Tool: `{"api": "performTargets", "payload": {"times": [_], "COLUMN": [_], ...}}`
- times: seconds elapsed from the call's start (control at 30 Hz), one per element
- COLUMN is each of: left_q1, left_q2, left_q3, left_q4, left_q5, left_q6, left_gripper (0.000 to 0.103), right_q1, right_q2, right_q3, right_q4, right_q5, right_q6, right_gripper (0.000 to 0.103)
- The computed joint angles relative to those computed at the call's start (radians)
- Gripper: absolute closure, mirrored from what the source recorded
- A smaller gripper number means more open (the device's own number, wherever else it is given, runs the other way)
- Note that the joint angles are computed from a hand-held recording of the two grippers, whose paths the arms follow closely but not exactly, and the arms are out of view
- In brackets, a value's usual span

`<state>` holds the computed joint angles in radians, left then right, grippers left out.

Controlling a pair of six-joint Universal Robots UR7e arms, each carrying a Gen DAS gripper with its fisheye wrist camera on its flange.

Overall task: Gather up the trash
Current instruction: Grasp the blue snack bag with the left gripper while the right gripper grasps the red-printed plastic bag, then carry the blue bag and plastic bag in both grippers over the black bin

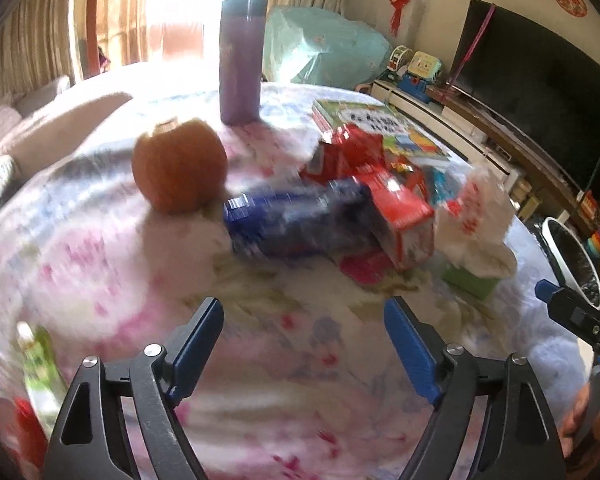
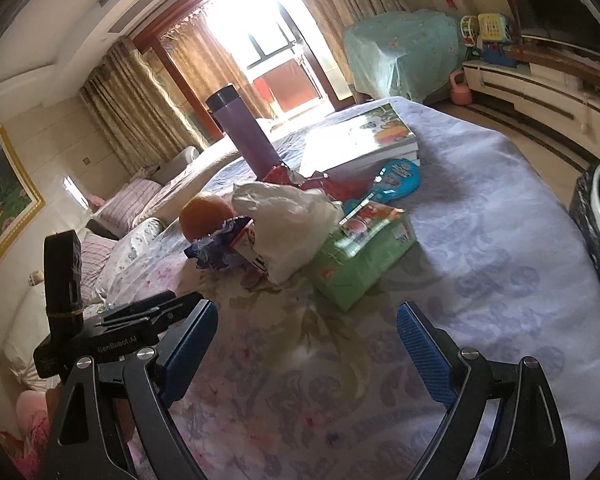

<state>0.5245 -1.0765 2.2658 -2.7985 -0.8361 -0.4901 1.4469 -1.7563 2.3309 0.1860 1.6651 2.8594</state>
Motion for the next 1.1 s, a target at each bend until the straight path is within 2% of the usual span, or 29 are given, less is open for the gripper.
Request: {"api": "performTargets", "payload": {"times": [0.33, 0.47, 0.53, 0.6, 0.63, 0.67, 0.7, 0.73, 0.87, 1.1], "left_q1": [0.059, 0.084, 0.099, 0.105, 0.113, 0.119, 0.126, 0.134, 0.123, 0.064], "left_q2": [0.109, 0.148, 0.167, 0.178, 0.178, 0.175, 0.171, 0.165, 0.153, 0.111], "left_q3": [-0.105, -0.137, -0.152, -0.154, -0.157, -0.162, -0.163, -0.164, -0.136, -0.048], "left_q4": [-0.054, -0.049, -0.053, -0.079, -0.077, -0.068, -0.067, -0.064, -0.102, -0.159], "left_q5": [0.070, 0.045, 0.023, 0.012, -0.008, -0.024, -0.043, -0.072, -0.090, -0.118], "left_q6": [0.275, 0.321, 0.332, 0.344, 0.339, 0.328, 0.318, 0.307, 0.300, 0.233], "left_gripper": [0.016, 0.016, 0.018, 0.031, 0.049, 0.065, 0.076, 0.088, 0.096, 0.101], "right_q1": [0.033, 0.024, 0.013, 0.011, 0.012, 0.012, 0.010, 0.007, -0.007, -0.013], "right_q2": [0.087, 0.137, 0.152, 0.159, 0.162, 0.161, 0.160, 0.158, 0.109, 0.021], "right_q3": [-0.067, -0.097, -0.102, -0.103, -0.106, -0.106, -0.105, -0.103, -0.068, -0.023], "right_q4": [-0.024, -0.026, -0.031, -0.041, -0.039, -0.037, -0.033, -0.032, -0.035, -0.006], "right_q5": [0.001, -0.009, -0.018, -0.008, -0.004, -0.003, -0.001, 0.000, -0.010, -0.027], "right_q6": [0.042, 0.066, 0.078, 0.077, 0.076, 0.075, 0.075, 0.074, 0.052, 0.002], "right_gripper": [0.011, 0.012, 0.016, 0.035, 0.042, 0.058, 0.073, 0.075, 0.091, 0.091]}}
